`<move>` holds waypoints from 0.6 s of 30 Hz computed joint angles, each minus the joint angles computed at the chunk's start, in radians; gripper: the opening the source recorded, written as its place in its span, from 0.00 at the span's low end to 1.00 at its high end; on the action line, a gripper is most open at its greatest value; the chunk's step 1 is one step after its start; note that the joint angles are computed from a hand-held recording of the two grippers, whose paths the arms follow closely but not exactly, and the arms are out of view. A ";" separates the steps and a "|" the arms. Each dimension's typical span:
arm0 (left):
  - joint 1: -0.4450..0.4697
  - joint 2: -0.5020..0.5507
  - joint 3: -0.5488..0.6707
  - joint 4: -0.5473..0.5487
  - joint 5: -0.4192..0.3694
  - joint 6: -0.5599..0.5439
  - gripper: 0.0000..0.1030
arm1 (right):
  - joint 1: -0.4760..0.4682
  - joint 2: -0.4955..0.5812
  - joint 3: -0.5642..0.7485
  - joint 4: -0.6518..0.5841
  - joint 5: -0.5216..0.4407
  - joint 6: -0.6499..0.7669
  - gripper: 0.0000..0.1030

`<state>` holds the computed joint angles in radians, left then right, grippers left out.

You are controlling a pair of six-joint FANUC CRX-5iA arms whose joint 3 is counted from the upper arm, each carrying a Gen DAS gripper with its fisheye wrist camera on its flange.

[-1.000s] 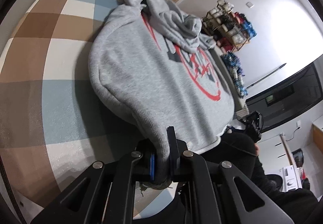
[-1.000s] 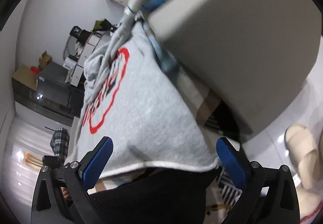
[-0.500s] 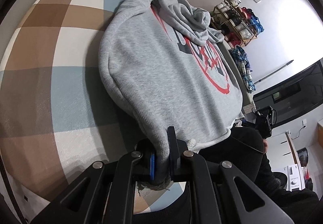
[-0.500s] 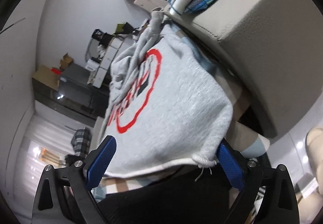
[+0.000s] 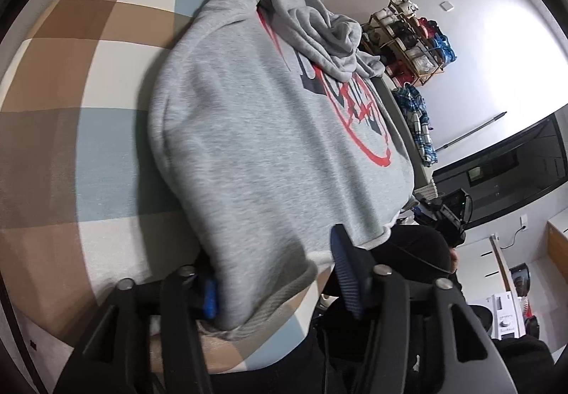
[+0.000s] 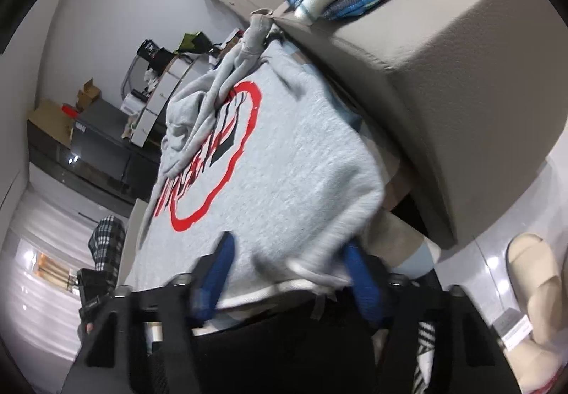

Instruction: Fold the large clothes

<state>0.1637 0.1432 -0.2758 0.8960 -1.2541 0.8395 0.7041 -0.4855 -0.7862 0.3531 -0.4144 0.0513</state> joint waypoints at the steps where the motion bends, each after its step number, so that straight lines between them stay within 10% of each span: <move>1: -0.005 0.002 0.008 -0.008 0.003 0.011 0.50 | -0.002 0.001 -0.001 0.013 -0.002 -0.012 0.38; 8: -0.042 -0.003 0.007 -0.012 0.033 -0.034 0.50 | 0.006 -0.012 0.033 0.149 -0.019 0.019 0.27; 18: -0.043 0.011 0.031 -0.032 0.020 0.000 0.50 | -0.043 0.082 0.184 -0.208 -0.171 0.290 0.29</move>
<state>0.1202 0.1545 -0.2445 0.8639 -1.2346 0.8397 0.6611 -0.4037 -0.6021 0.1452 -0.5850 0.3414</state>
